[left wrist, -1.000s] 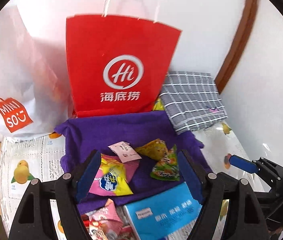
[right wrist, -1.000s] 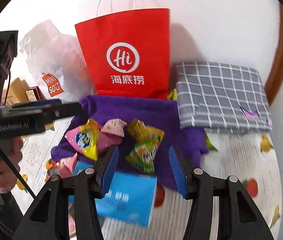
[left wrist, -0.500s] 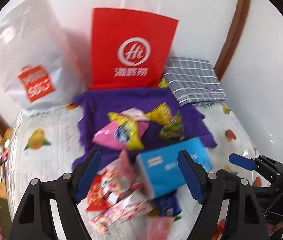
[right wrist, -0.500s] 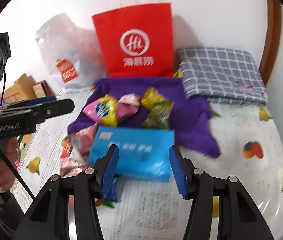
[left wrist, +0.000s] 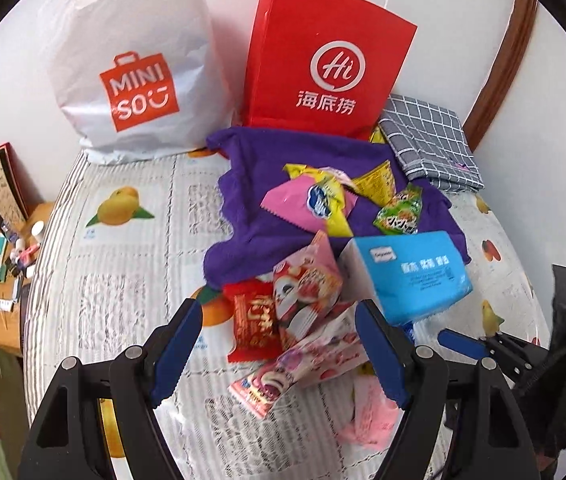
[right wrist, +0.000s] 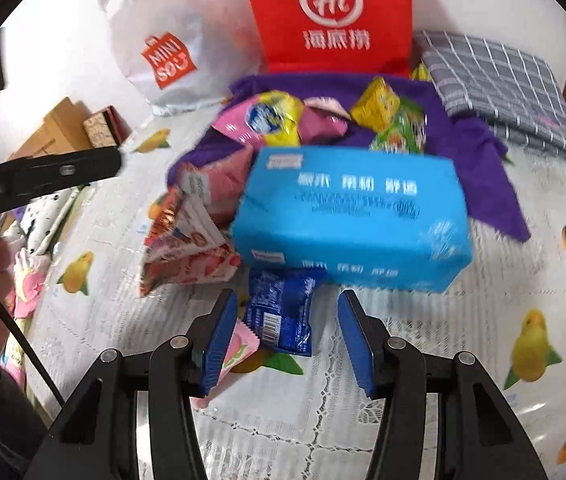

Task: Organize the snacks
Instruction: 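Move both open grippers back toward the snack pile, then grasp the dark blue biscuit packet with the right gripper, then grasp the pink-and-white stick packet with the left gripper while the right holds the blue packet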

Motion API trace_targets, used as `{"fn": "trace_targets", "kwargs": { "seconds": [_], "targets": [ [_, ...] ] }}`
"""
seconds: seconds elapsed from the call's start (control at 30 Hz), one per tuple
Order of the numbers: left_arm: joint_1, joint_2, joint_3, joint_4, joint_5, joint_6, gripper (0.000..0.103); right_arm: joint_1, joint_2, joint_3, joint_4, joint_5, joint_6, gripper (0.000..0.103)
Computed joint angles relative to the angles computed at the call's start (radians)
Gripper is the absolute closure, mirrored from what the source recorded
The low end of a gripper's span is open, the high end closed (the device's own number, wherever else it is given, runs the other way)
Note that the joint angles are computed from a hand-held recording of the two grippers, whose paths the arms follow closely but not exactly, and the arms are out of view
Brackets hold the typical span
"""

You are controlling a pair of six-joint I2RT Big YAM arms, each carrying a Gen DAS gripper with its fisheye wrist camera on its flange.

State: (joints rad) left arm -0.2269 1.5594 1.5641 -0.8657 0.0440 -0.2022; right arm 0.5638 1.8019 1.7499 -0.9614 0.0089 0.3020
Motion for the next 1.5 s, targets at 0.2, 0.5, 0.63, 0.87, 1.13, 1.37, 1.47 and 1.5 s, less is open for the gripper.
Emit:
{"fn": "trace_targets", "kwargs": {
  "seconds": [0.2,0.5,0.63,0.87,1.13,1.37,1.47,1.5],
  "targets": [
    [0.011,-0.007,-0.04,0.007,0.004,-0.007,0.026,0.005,0.044,0.015,-0.002,-0.005,0.036,0.051],
    [0.03,-0.015,-0.075,0.026,0.026,-0.027,0.026,0.045,0.091,0.042,-0.009,0.09,-0.008,0.057],
    [0.022,-0.017,-0.088,0.037,0.03,-0.017,0.026,0.042,0.08,0.029,-0.005,0.081,-0.038,0.061],
    [-0.008,-0.007,-0.113,0.061,0.023,0.035,0.026,-0.001,-0.032,-0.093,0.062,0.074,-0.048,0.062],
    [-0.042,0.017,-0.117,0.062,-0.008,0.066,0.027,-0.052,-0.118,-0.206,0.097,0.107,-0.033,0.062],
    [-0.052,0.027,-0.116,0.069,-0.031,0.086,0.027,-0.086,-0.143,-0.237,0.103,0.108,-0.008,0.062],
    [-0.055,0.03,-0.116,0.073,-0.041,0.088,0.028,-0.09,-0.142,-0.234,0.105,0.106,0.0,0.062],
    [-0.055,0.032,-0.115,0.074,-0.04,0.088,0.028,-0.093,-0.141,-0.234,0.107,0.104,0.003,0.062]
  ]
}}
